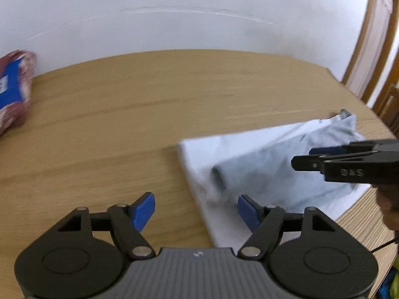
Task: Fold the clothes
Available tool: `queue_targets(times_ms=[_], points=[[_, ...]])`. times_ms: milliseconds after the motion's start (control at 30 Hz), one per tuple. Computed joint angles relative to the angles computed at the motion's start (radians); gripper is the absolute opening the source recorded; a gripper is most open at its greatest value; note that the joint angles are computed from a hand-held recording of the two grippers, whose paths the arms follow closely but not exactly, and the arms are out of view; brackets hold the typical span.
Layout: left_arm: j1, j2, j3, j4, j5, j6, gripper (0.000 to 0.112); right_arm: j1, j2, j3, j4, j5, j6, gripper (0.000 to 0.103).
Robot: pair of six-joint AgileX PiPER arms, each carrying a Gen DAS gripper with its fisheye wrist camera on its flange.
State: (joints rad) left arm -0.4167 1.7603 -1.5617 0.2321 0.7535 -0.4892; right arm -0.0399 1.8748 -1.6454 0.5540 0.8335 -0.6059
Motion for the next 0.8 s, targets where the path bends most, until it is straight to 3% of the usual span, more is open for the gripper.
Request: queue_targets(times_ms=[133, 233, 333, 367, 467, 567, 700, 800], points=[[0.002, 0.144, -0.169, -0.032, 0.011, 0.055, 0.075, -0.027, 0.085, -0.077, -0.016, -0.012, 0.097, 0.046], [-0.027, 0.241, -0.263, 0.090, 0.075, -0.010, 0.075, 0.020, 0.125, -0.062, -0.099, -0.100, 0.110, 0.047], [-0.074, 0.335, -0.338, 0.263, 0.205, -0.091, 0.079, 0.080, 0.105, 0.042, -0.090, -0.255, -0.003, 0.050], [-0.084, 0.342, -0.337, 0.299, 0.218, -0.107, 0.081, 0.086, 0.105, 0.045, -0.055, -0.252, -0.057, 0.050], [-0.113, 0.336, -0.327, 0.377, 0.240, -0.128, 0.079, 0.031, 0.106, 0.007, 0.093, -0.138, -0.125, 0.048], [-0.151, 0.305, -0.312, 0.458, 0.243, -0.158, 0.077, -0.032, 0.023, 0.097, 0.151, -0.189, -0.157, 0.048], [-0.189, 0.322, -0.429, 0.386, 0.251, -0.070, 0.078, -0.148, -0.076, 0.200, 0.114, -0.269, -0.185, 0.048], [-0.216, 0.409, -0.634, 0.253, 0.310, 0.032, 0.078, -0.283, -0.111, 0.202, 0.073, -0.225, -0.201, 0.048]])
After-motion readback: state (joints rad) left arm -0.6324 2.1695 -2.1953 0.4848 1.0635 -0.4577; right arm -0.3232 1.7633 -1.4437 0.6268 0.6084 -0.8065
